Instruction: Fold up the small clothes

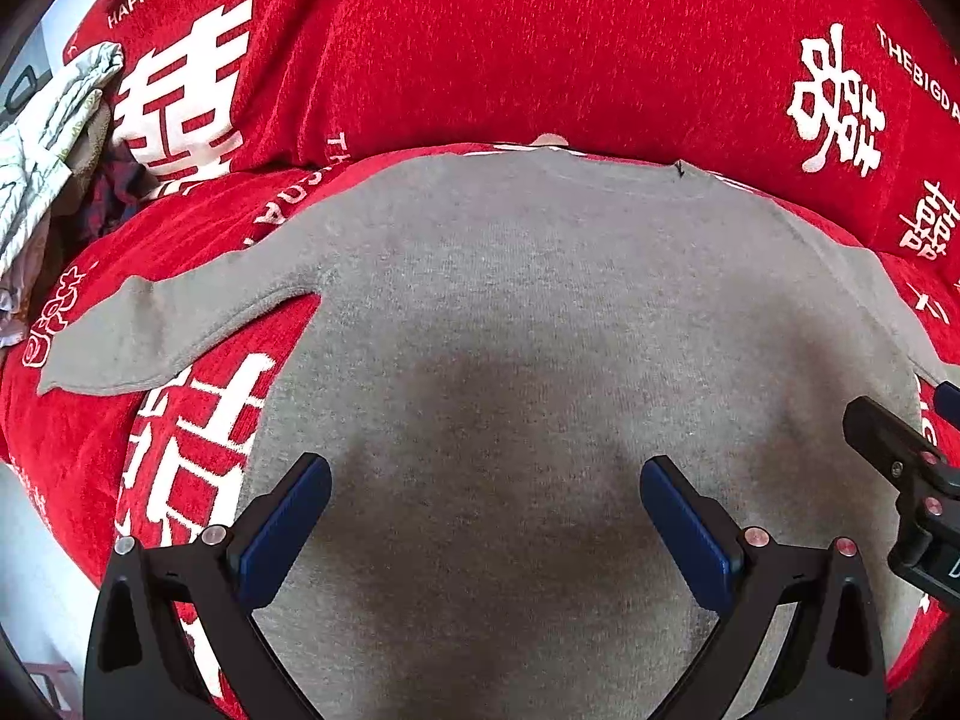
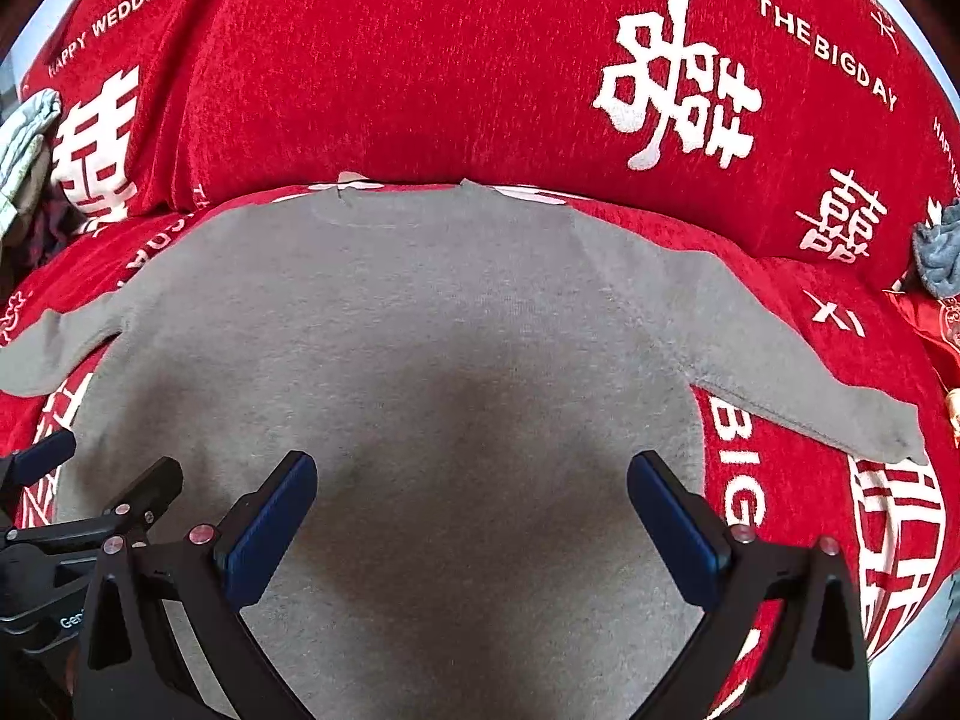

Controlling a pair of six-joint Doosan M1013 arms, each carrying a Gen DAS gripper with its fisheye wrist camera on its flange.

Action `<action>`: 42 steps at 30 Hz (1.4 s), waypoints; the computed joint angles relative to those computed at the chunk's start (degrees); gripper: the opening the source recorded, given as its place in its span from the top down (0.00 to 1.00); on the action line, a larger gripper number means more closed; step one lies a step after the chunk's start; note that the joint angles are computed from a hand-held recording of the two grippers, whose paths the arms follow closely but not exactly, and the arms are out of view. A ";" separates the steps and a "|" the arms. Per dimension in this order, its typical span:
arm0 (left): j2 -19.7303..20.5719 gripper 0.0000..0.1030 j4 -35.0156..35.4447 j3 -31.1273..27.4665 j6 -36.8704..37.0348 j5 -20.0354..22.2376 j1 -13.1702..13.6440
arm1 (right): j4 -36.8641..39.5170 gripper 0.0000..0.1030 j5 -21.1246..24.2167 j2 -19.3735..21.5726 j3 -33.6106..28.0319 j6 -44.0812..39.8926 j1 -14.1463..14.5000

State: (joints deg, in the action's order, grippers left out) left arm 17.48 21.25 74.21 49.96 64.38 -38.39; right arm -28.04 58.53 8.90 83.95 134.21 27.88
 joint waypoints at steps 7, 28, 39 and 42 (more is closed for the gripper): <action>-0.06 0.00 0.46 0.10 -0.33 -0.20 -0.11 | 0.38 0.00 -0.25 -0.21 -0.13 -0.14 0.01; 2.09 0.00 4.46 -4.26 0.56 1.73 -1.78 | -1.44 0.00 -2.74 -2.00 0.85 1.90 -1.81; 7.17 0.00 2.30 -12.36 4.32 5.40 -4.09 | -1.31 0.00 -3.61 -5.06 4.15 3.89 -7.03; 8.59 0.00 1.74 -14.44 5.09 6.60 -4.81 | -1.20 0.00 -3.89 -6.02 5.05 4.24 -8.69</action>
State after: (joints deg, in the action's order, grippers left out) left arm 26.07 22.99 59.77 55.04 70.98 -43.20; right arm -29.25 54.64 2.88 89.01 138.45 19.19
